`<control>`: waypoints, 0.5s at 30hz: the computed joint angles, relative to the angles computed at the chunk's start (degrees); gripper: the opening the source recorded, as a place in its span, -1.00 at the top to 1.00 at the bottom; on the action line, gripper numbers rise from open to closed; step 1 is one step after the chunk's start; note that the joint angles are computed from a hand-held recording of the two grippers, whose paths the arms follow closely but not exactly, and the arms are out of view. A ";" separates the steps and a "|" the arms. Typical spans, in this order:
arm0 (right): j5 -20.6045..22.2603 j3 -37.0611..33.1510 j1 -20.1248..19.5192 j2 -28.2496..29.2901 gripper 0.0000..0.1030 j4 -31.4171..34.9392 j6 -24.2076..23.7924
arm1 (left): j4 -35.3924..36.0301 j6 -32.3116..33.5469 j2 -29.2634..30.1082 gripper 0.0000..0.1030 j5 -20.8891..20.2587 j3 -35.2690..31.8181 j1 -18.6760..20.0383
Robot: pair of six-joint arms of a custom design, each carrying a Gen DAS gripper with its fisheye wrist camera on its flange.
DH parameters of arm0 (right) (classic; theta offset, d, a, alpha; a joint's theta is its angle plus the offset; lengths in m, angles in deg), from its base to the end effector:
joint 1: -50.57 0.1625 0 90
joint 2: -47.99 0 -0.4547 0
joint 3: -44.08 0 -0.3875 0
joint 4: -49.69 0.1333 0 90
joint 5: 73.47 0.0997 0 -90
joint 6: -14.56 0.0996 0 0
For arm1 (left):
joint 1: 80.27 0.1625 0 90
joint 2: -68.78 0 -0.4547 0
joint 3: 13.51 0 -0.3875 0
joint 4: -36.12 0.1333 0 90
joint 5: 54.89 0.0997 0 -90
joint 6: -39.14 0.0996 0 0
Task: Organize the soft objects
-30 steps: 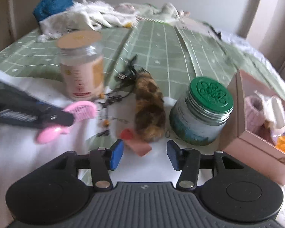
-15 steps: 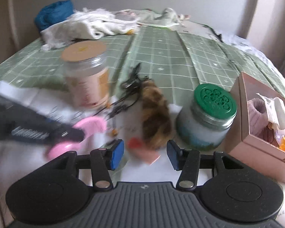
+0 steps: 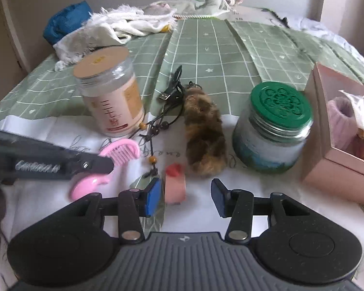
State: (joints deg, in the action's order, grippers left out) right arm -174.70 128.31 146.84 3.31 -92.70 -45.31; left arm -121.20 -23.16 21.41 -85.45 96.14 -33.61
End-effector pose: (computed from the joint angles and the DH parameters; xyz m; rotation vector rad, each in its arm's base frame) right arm 0.1942 -0.7241 0.1624 1.5352 -2.4158 0.1606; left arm -0.2470 -0.5809 0.1123 -0.4433 2.2978 -1.1263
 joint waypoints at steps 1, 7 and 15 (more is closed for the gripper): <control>-1.11 -0.16 0.29 0.70 0.27 -0.46 0.02 | -0.19 0.33 0.09 0.69 -0.15 -0.02 0.05; -1.07 0.75 0.42 -2.57 0.63 3.44 0.48 | 0.25 4.67 1.47 0.70 -0.84 -1.42 -0.55; 2.07 3.47 -2.64 -13.57 0.63 0.39 1.21 | -9.17 18.34 6.68 0.74 -5.51 -7.87 -3.79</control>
